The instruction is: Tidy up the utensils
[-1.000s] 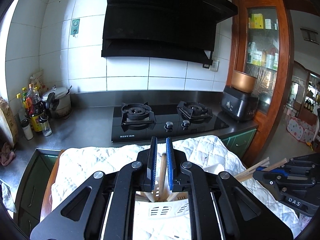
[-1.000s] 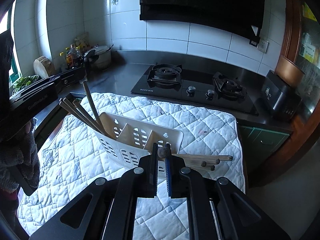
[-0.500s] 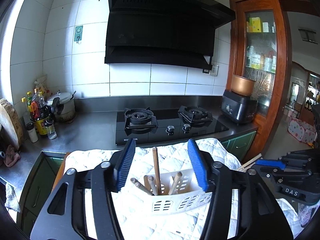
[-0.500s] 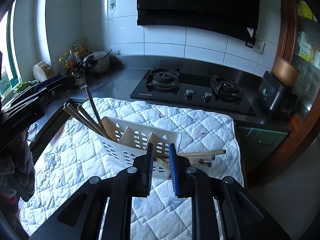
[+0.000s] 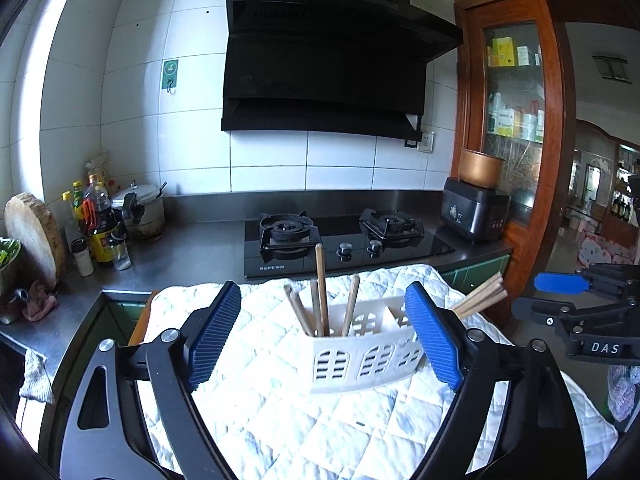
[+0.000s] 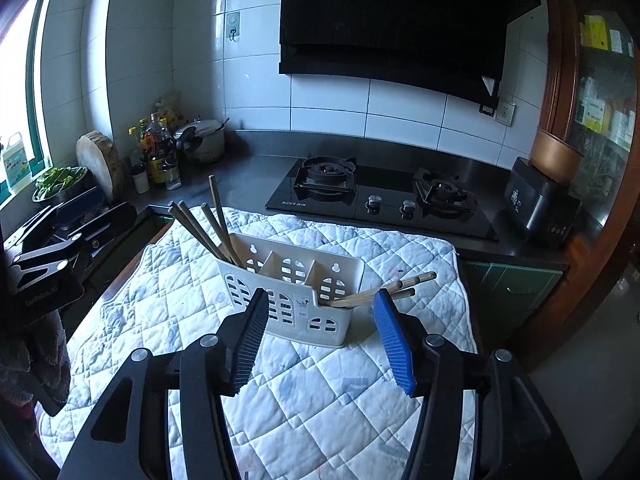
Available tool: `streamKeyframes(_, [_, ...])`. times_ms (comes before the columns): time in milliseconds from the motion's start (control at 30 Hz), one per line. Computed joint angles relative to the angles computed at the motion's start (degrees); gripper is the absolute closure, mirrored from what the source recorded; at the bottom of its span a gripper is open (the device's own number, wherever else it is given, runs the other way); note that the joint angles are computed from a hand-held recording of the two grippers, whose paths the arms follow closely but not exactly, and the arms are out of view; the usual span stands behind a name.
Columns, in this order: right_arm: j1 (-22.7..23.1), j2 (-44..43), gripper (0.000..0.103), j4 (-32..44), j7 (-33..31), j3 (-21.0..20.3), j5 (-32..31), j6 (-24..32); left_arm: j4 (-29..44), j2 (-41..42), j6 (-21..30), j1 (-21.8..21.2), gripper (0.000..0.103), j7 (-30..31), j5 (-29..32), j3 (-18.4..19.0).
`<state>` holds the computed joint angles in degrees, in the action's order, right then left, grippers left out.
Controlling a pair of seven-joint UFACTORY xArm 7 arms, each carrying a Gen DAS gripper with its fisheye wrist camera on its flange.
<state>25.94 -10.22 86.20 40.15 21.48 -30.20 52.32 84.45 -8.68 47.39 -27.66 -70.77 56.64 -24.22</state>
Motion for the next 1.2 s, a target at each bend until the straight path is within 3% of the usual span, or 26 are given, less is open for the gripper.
streamKeyframes(133, [0.0, -2.2, 0.036, -2.7, 2.3, 1.4, -2.0, 0.3, -4.1, -3.5, -0.1, 0.1, 0.015, -1.4, -1.8, -0.6])
streamKeyframes(367, [-1.0, -6.6, 0.024, -8.3, 6.2, 4.4, -3.7, -1.0, -11.5, -9.9, -2.7, 3.0, 0.011, -3.4, -6.8, -2.9])
streamKeyframes(967, [-3.9, -13.0, 0.011, -16.9, 12.7, 10.1, -3.1, -2.8, -23.7, -23.4, -4.6, 11.2, 0.008, -2.0, -19.0, -10.9])
streamKeyframes(1200, [-4.0, -16.1, 0.008, -21.5, 15.2, 10.2, 0.6, -6.2, -25.8, -26.6, -4.7, 13.2, 0.008, -0.9, -24.3, -14.0])
